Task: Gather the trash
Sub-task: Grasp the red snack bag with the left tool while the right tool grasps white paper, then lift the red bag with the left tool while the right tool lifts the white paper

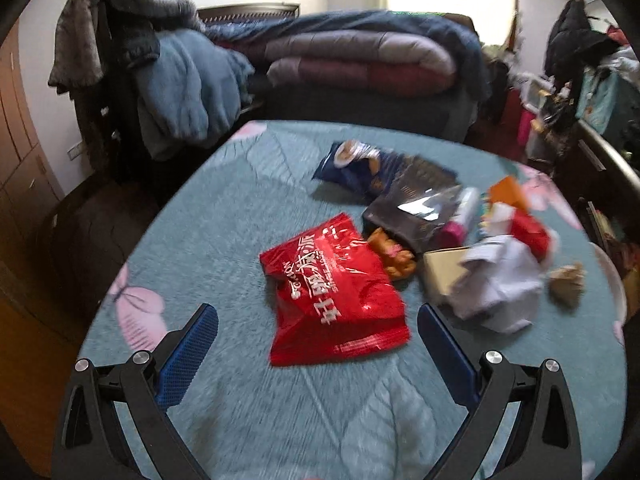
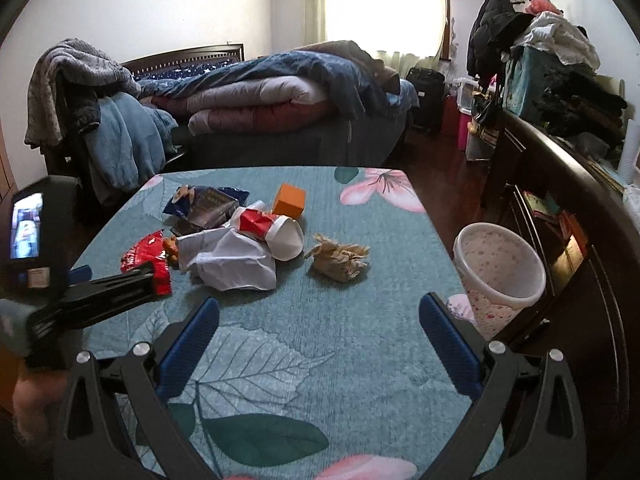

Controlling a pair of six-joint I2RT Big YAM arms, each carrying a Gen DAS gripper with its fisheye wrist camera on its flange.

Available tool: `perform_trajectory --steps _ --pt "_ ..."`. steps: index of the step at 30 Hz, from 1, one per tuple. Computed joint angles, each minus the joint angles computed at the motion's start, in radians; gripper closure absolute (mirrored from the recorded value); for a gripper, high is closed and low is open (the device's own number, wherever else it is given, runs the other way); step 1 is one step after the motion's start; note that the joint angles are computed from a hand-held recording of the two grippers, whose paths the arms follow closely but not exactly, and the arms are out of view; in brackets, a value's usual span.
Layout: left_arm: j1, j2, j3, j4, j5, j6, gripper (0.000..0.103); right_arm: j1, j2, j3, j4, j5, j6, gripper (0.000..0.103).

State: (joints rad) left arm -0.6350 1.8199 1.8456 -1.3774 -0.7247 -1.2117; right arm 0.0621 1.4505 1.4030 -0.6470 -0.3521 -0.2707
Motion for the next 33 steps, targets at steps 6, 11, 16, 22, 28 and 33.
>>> perform_trajectory --steps 6,11,16,22,28,33 --pt "0.034 0.033 0.018 0.015 0.024 0.010 0.004 0.018 0.045 0.030 -0.008 0.010 -0.001 0.004" --pt "0.063 0.044 0.013 0.082 0.095 0.064 0.015 0.039 0.093 0.079 -0.049 -0.004 0.015 0.004" --pt "0.067 0.017 -0.024 0.115 0.081 0.070 0.052 0.077 0.161 0.150 -0.138 -0.041 0.015 0.004" --pt "0.079 -0.081 -0.157 0.227 0.097 0.063 0.079 0.131 0.228 0.214 -0.207 -0.075 0.046 0.004" --pt "0.070 -0.144 -0.224 0.213 0.047 0.016 0.079 0.178 0.297 0.273 -0.231 -0.051 0.099 0.004" --pt "0.068 -0.168 -0.251 0.229 0.049 0.016 0.079 0.196 0.334 0.312 -0.214 -0.022 0.134 0.003"
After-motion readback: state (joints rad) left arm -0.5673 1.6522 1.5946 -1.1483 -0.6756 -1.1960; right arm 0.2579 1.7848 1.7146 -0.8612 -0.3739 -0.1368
